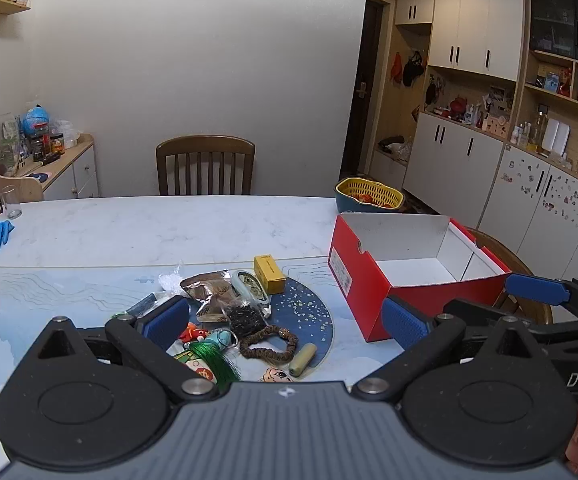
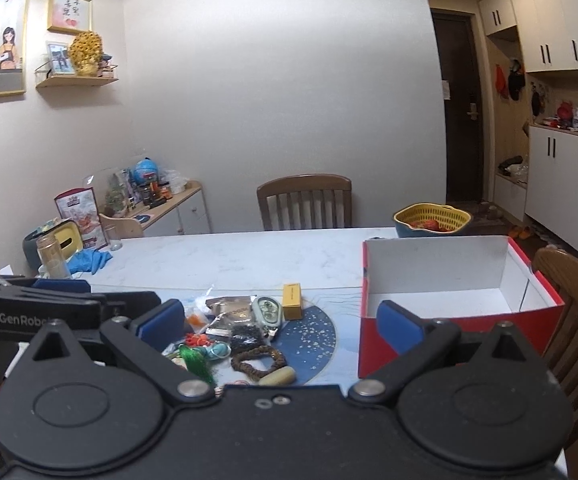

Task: Organize objects
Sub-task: 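Move the right tool to the bunny plush while the left tool approaches the white wipes pack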

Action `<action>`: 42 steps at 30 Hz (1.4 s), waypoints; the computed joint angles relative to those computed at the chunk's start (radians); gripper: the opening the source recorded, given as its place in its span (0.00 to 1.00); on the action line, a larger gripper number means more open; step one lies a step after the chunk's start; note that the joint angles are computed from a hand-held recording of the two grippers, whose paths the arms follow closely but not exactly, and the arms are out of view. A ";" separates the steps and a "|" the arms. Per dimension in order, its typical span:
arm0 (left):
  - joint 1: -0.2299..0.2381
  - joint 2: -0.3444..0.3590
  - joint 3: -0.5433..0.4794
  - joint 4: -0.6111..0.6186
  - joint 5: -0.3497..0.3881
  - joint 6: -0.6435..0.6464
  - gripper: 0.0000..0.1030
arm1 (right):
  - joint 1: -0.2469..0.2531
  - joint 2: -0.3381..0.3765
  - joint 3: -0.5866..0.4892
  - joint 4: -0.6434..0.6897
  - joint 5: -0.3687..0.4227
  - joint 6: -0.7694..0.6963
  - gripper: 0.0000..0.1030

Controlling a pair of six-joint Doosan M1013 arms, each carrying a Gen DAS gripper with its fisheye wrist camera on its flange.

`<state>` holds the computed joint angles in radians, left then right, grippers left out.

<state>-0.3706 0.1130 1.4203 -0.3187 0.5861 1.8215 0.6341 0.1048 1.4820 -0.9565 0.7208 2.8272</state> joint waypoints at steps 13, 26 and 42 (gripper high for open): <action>0.043 0.041 -0.031 -0.075 0.033 0.061 1.00 | -0.022 0.036 -0.044 0.109 0.004 -0.069 0.96; 0.114 0.161 -0.140 -0.093 0.113 0.150 1.00 | -0.055 0.142 -0.165 0.304 0.111 -0.206 0.96; 0.164 0.327 -0.267 -0.011 0.182 0.223 1.00 | -0.087 0.256 -0.265 0.545 0.205 -0.432 0.88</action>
<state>-0.2068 0.4402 1.1529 -0.3298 0.7686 2.0445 0.5470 0.3612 1.2172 -0.4115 0.9257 2.3952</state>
